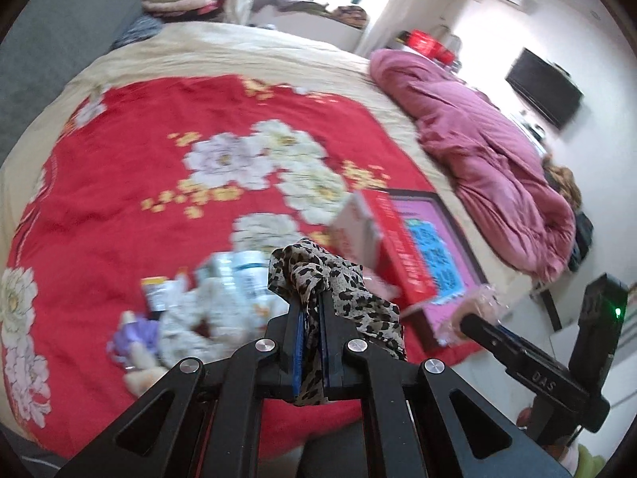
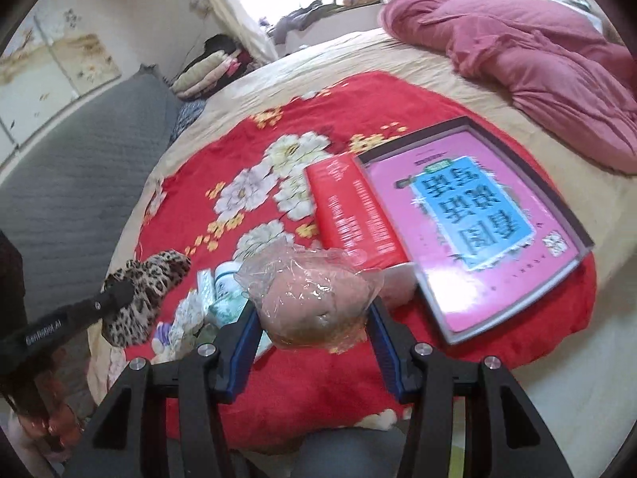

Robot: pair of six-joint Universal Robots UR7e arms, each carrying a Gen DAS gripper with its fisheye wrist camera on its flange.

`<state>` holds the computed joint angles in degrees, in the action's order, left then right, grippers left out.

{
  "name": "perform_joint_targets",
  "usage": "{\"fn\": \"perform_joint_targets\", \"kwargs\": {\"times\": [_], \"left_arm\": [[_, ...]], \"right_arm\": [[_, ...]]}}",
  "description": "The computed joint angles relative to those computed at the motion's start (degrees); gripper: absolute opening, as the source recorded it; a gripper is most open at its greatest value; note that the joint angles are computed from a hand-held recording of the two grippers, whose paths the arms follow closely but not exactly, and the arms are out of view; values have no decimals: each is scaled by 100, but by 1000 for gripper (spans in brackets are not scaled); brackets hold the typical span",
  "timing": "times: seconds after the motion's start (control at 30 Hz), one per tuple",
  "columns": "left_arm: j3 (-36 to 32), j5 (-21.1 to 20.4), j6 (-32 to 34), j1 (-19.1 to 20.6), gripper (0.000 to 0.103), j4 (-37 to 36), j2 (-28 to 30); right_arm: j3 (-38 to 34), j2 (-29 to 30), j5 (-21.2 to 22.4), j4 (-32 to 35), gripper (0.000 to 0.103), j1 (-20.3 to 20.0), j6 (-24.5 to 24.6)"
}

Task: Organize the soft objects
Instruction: 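Carry the scrunchie with the left tool while the right tool carries the wrapped ball to the pink tray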

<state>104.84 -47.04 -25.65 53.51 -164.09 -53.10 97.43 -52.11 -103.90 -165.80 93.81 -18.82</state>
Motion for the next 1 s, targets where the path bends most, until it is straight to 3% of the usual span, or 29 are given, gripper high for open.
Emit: {"fn": "perform_joint_targets", "kwargs": {"times": [0.37, 1.0], "left_arm": [[-1132, -438, 329, -305, 6, 456, 962], [-3121, -897, 816, -312, 6, 1511, 2513]], "right_arm": [[-90, -514, 116, 48, 53, -374, 451], [-780, -388, -68, 161, 53, -901, 606]]}}
